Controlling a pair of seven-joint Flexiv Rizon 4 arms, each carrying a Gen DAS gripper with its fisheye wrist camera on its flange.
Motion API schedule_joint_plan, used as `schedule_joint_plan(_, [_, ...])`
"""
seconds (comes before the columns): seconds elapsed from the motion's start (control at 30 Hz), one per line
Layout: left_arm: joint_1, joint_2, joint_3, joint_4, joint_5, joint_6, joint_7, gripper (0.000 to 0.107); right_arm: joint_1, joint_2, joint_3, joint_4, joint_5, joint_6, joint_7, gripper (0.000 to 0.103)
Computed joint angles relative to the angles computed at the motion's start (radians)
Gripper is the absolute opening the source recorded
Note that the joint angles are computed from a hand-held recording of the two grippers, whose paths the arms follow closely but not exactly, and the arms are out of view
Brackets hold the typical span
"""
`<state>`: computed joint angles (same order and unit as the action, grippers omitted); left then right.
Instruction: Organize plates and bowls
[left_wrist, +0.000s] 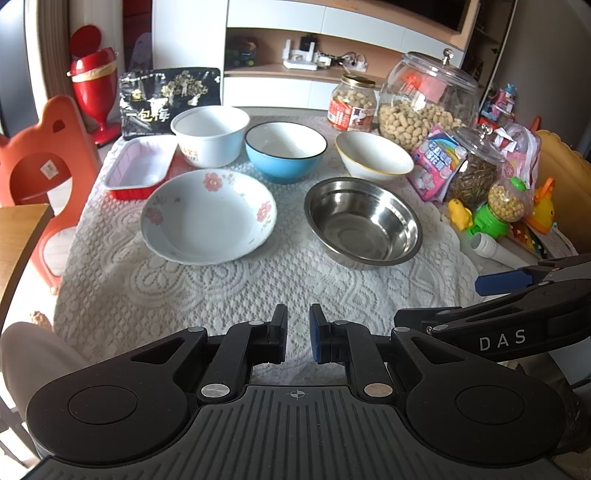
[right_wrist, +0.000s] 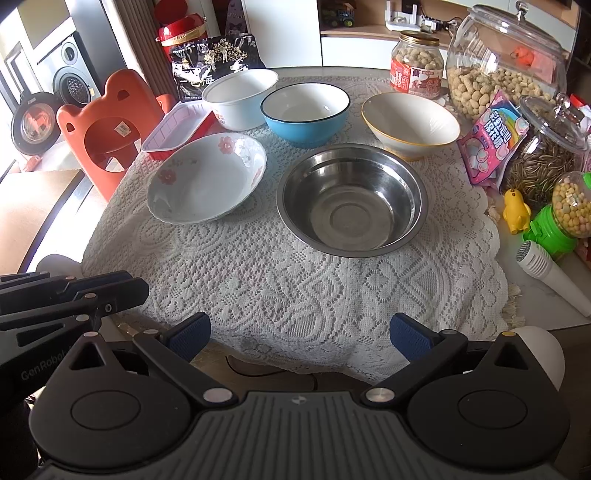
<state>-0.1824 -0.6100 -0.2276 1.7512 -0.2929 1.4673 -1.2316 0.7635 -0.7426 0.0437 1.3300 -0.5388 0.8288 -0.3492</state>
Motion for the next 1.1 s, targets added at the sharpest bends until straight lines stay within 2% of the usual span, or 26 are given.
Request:
schedule_joint_plan(0.3, [0.001,0.000,0.000,-0.001,0.001,-0.001,-0.001,0.015,0.000,0.000,-0.001,0.001,0.000,0.001,0.000,0.103])
schedule_joint_plan(0.47, [-0.022,-0.009,0.028,-0.025,0.007,-0.019,-0.025,0.015,-0.003,0.001,0.000,0.002,0.002,0.008,-0.001,0.103])
schedule_joint_plan(0.67, [-0.035,-0.063,0.032,-0.073,0.031,0.014,-0.025,0.015,-0.010,0.009,-0.021,0.045,-0.021,0.076,0.020,0.103])
schedule_joint_plan(0.77, [0.028,-0.111,-0.066,-0.086,0.024,0.070,0.027,0.015,-0.009,0.013,-0.068,0.098,-0.075,0.168,0.080,0.103])
schedule_joint_plan(0.87, [0.163,-0.188,-0.267,-0.097,0.016,0.130,0.114,0.015,0.001,0.022,-0.165,0.187,-0.165,0.337,0.230,0.103])
schedule_joint_plan(0.93, [0.226,-0.257,-0.374,-0.132,0.031,0.139,0.168,0.015,0.024,0.022,-0.250,0.228,-0.245,0.396,0.343,0.103])
schedule_joint_plan(1.0, [0.236,-0.310,-0.405,-0.198,0.022,0.077,0.194,0.015,0.042,0.016,-0.333,0.255,-0.343,0.442,0.446,0.103])
schedule_joint_plan(1.1, [0.178,-0.348,-0.345,-0.298,-0.062,-0.027,0.158,0.015,0.025,-0.005,-0.379,0.259,-0.436,0.487,0.536,0.103])
